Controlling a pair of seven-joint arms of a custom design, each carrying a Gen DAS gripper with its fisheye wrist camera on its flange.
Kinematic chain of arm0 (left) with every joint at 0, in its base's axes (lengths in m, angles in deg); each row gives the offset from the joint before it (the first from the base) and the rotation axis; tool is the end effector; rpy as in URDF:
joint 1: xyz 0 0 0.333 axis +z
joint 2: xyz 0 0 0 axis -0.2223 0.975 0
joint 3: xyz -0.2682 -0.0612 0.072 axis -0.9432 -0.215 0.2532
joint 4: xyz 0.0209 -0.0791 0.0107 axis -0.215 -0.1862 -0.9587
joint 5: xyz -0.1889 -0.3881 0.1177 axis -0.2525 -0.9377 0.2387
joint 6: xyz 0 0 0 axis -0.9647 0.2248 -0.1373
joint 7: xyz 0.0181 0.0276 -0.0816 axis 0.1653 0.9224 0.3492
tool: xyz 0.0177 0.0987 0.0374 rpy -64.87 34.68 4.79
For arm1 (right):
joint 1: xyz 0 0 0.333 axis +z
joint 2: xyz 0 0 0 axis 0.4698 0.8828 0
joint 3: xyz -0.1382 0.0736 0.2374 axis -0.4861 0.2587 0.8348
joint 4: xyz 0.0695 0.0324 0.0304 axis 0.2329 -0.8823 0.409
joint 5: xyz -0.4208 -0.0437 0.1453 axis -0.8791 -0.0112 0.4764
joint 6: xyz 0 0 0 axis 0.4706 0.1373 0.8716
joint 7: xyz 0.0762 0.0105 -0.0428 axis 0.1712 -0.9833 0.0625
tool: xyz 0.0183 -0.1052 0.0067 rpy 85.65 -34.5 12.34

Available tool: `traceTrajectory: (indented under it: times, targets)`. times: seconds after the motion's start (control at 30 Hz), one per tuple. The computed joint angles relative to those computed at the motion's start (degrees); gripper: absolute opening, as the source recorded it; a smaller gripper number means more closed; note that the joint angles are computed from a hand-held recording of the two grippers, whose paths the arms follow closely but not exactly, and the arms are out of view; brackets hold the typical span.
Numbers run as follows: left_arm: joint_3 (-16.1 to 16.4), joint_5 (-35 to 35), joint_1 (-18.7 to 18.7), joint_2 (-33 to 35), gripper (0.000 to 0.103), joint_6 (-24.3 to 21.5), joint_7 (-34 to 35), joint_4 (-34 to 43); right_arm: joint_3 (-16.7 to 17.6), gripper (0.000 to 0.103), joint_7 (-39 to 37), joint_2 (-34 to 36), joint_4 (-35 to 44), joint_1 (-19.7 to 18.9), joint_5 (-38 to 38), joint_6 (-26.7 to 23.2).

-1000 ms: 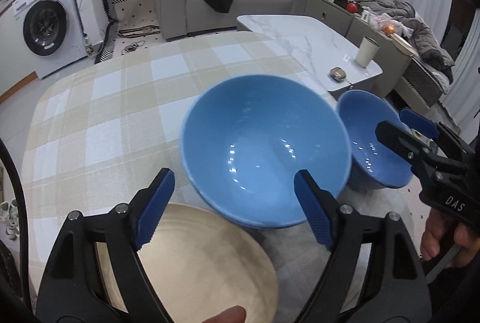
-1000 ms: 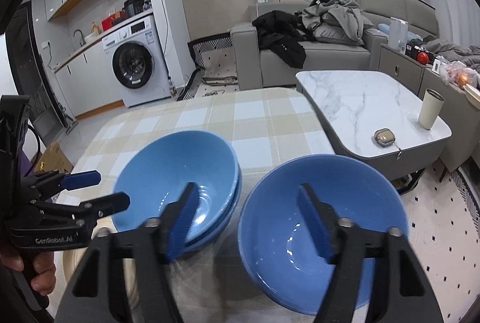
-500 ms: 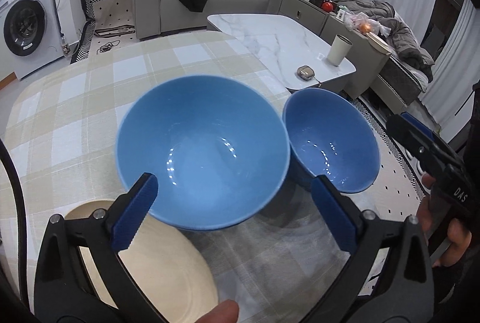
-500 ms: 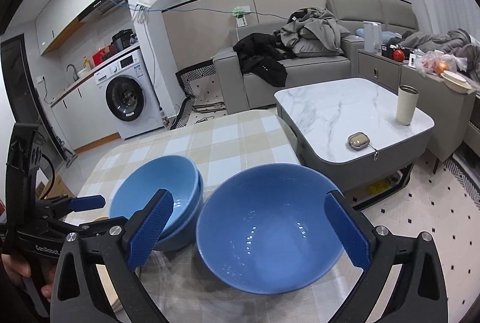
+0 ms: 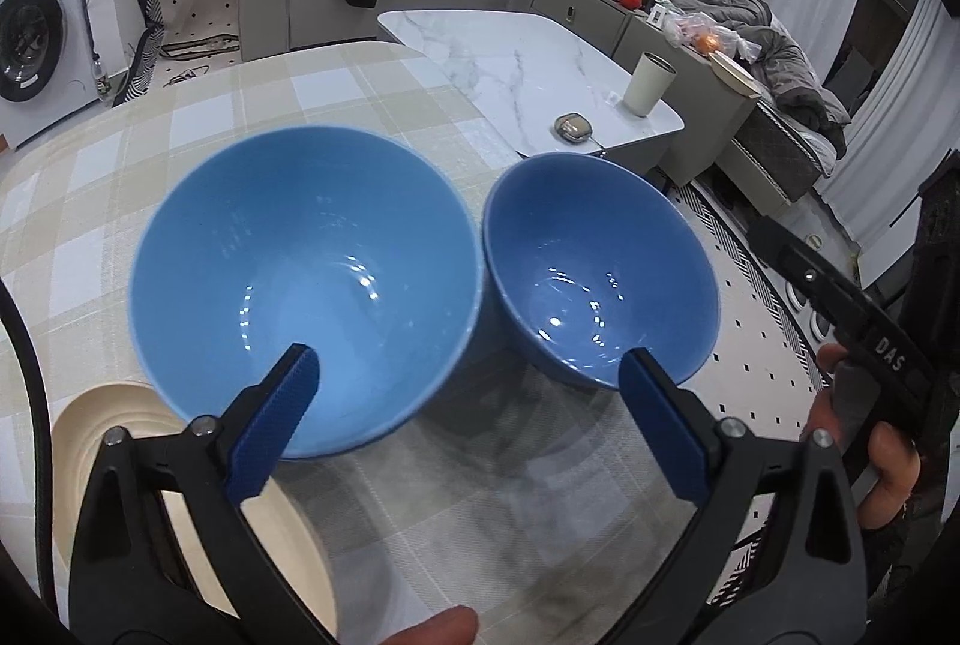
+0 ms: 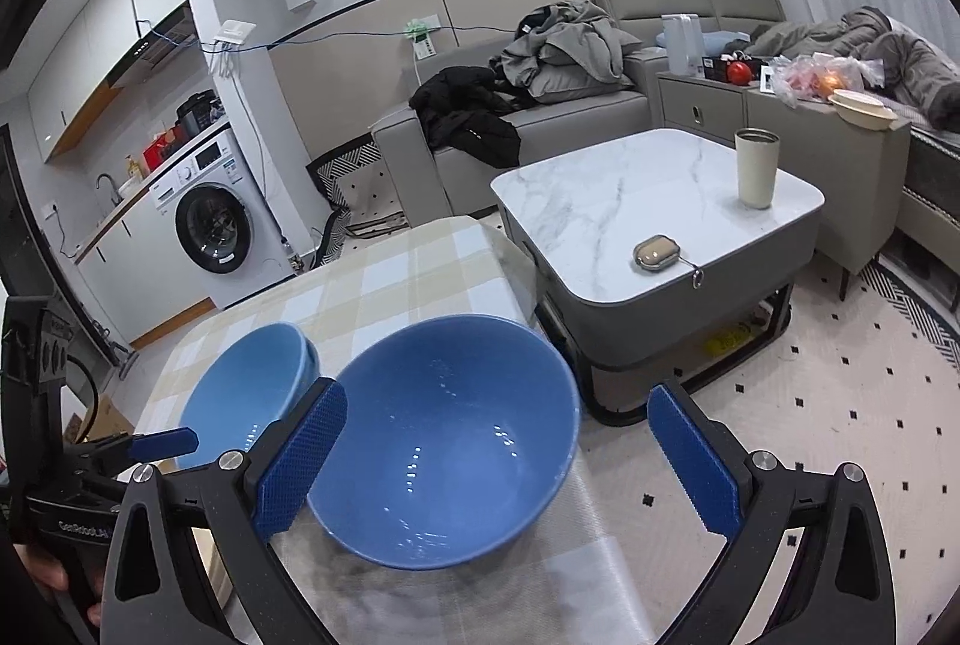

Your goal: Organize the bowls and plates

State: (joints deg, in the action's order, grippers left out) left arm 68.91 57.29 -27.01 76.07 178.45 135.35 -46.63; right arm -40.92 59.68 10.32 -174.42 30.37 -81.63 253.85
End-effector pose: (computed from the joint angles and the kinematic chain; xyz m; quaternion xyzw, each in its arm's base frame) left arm 0.5905 -0.3053 0.5303 -0.5470 0.7695 -0.3221 0.0697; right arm 0.5228 0.1041 0.5071 -0.5580 0.6958 -0.2554 0.3731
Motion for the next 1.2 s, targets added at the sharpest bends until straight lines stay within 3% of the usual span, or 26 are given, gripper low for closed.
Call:
traceTrajectory:
  times: [0.03, 0.1, 0.17, 0.23, 0.3, 0.43, 0.73, 1.2]
  targets:
    - [-0.1, 0.0, -0.1, 0.1, 0.088, -0.2, 0.2, 0.2, -0.4, 0.102, -0.3, 0.1, 0.0, 0.3, 0.3, -0.1]
    - [-0.4, 0.9, -0.4, 0.7, 0.068, -1.1, 0.4, 0.9, -1.0, 0.102, -1.1, 0.2, -0.1, 0.7, 0.8, -0.4]
    - [-0.7, 0.2, -0.8, 1.0, 0.062, -1.7, 1.1, 1.3, -1.9, 0.102, -2.4, 0.2, -0.5, 1.5, 1.7, 0.1]
    - [-0.9, 1.7, -1.2, 1.1, 0.061, -0.8, 0.4, 1.2, -3.0, 0.098, -3.9, 0.5, -0.6, 2.6, 3.3, 0.3]
    - [-1.0, 3.6, -1.5, 1.3, 0.058, -0.9, -1.3, 1.5, -4.6, 0.083, -6.1, 0.9, -0.4, 4.1, 5.4, 0.0]
    - [-1.0, 1.2, -1.5, 0.9, 0.051, -1.4, -0.4, 1.9, -5.0, 0.079, -7.1, 2.0, 0.0, 4.2, 7.7, -0.9]
    - [-1.3, -0.8, -1.9, 2.6, 0.049, -4.0, 1.0, 4.0, -6.4, 0.073, -11.1, 3.6, 0.5, 6.0, 12.2, -0.6]
    - [-1.6, 6.4, -3.1, 9.8, 0.036, -4.9, -7.6, 10.1, -8.7, 0.037, -18.3, 7.0, 1.9, 8.6, 20.5, -0.9]
